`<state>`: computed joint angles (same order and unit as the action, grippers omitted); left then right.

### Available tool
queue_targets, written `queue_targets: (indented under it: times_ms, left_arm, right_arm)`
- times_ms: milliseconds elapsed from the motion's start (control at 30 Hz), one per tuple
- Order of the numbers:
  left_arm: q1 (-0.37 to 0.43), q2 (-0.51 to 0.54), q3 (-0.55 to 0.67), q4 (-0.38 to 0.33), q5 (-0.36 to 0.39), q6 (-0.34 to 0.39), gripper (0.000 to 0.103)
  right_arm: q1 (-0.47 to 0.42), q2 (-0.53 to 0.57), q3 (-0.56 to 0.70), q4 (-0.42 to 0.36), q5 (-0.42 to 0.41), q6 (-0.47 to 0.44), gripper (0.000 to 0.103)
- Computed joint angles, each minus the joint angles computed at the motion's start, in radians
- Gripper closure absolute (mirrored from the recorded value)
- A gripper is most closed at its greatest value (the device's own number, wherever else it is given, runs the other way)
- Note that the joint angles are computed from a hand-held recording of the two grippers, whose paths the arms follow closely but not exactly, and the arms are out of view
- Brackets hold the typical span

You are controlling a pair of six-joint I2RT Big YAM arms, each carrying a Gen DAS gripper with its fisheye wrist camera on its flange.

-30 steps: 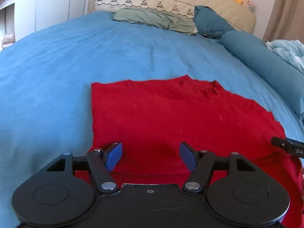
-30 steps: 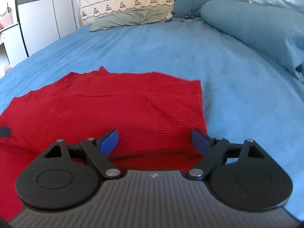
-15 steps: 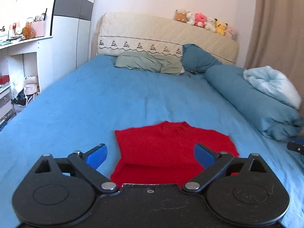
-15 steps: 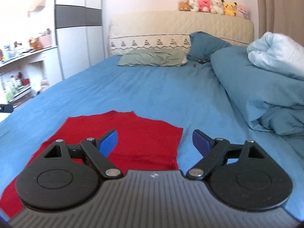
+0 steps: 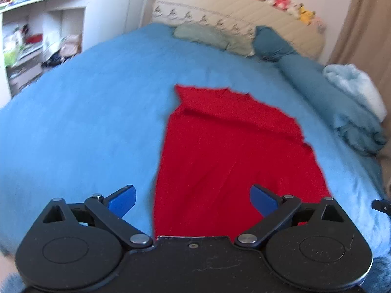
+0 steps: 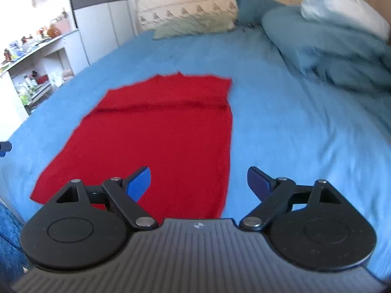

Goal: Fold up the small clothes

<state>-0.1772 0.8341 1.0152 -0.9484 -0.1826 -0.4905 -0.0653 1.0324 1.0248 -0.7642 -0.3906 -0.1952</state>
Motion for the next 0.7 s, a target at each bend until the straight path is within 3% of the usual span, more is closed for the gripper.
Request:
queue_targets:
  times_ms: [233, 400, 500, 700]
  left_arm:
    - [0.001, -0.010, -0.130, 0.033, 0.001, -0.055, 0.022]
    - [-0.001, -0.023, -0.195, 0.060, -0.018, -0.051, 0.040]
    - [-0.012, -0.017, -0.207, 0.062, -0.037, -0.048, 0.044]
    - [-0.002, -0.006, -0.216, 0.075, -0.029, -0.029, 0.045]
  right_arm:
    - [0.036, -0.024, -0.147, 0.080, 0.094, 0.109, 0.005]
    - [0.075, 0.011, -0.153, 0.083, 0.174, 0.140, 0.014]
    - [0.079, 0.039, -0.148, 0.062, 0.167, 0.152, 0.027]
    - [0.105, 0.047, -0.165, 0.063, 0.194, 0.121, 0.033]
